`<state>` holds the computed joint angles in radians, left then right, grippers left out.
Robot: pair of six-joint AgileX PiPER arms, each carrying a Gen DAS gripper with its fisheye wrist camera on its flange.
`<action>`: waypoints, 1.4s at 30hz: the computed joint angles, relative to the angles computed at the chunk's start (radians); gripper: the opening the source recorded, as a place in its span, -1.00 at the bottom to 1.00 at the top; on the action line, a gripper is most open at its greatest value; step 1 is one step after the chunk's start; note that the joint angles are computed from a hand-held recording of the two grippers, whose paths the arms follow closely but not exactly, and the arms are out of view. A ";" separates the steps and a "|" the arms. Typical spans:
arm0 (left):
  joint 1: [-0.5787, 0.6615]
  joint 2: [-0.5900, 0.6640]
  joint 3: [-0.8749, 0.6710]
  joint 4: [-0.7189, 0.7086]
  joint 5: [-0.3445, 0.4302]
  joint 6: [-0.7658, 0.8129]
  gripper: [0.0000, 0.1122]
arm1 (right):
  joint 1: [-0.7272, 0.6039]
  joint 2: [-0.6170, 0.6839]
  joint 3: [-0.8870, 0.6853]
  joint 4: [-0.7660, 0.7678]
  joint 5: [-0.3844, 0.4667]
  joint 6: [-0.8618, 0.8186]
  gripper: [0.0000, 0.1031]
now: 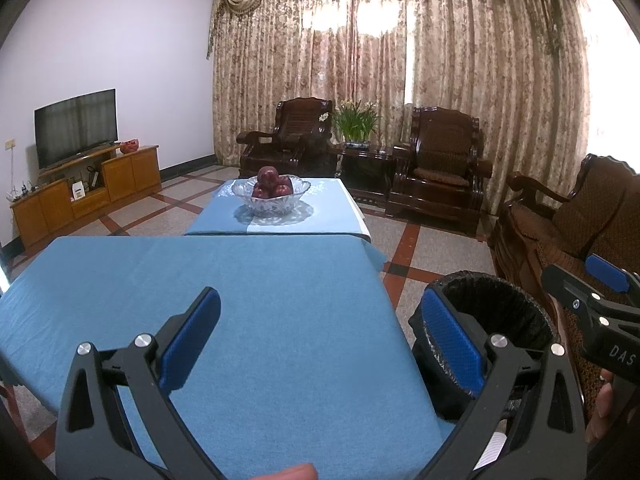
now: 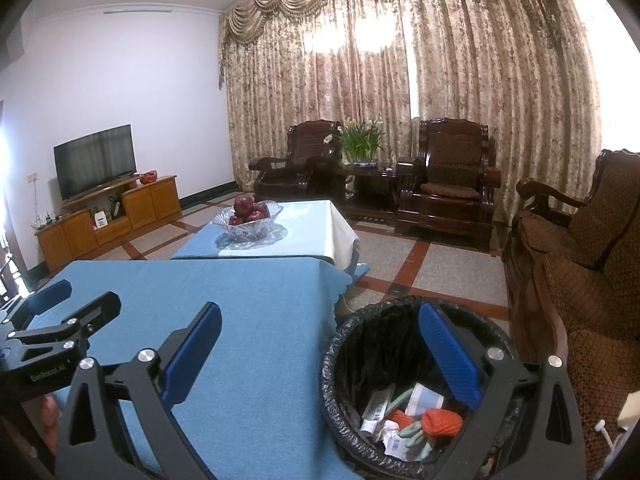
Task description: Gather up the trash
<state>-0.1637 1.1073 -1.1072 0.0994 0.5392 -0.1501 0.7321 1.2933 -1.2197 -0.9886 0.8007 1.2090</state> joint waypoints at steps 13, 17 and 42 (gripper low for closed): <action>-0.004 -0.001 -0.003 0.008 0.003 -0.006 0.74 | 0.001 0.003 -0.005 0.001 0.003 -0.002 0.88; -0.007 0.001 -0.005 0.011 0.005 -0.009 0.74 | 0.005 0.006 -0.002 -0.006 0.002 0.006 0.88; -0.001 0.002 -0.004 0.006 0.000 -0.002 0.74 | 0.009 0.025 -0.002 -0.019 -0.008 0.028 0.88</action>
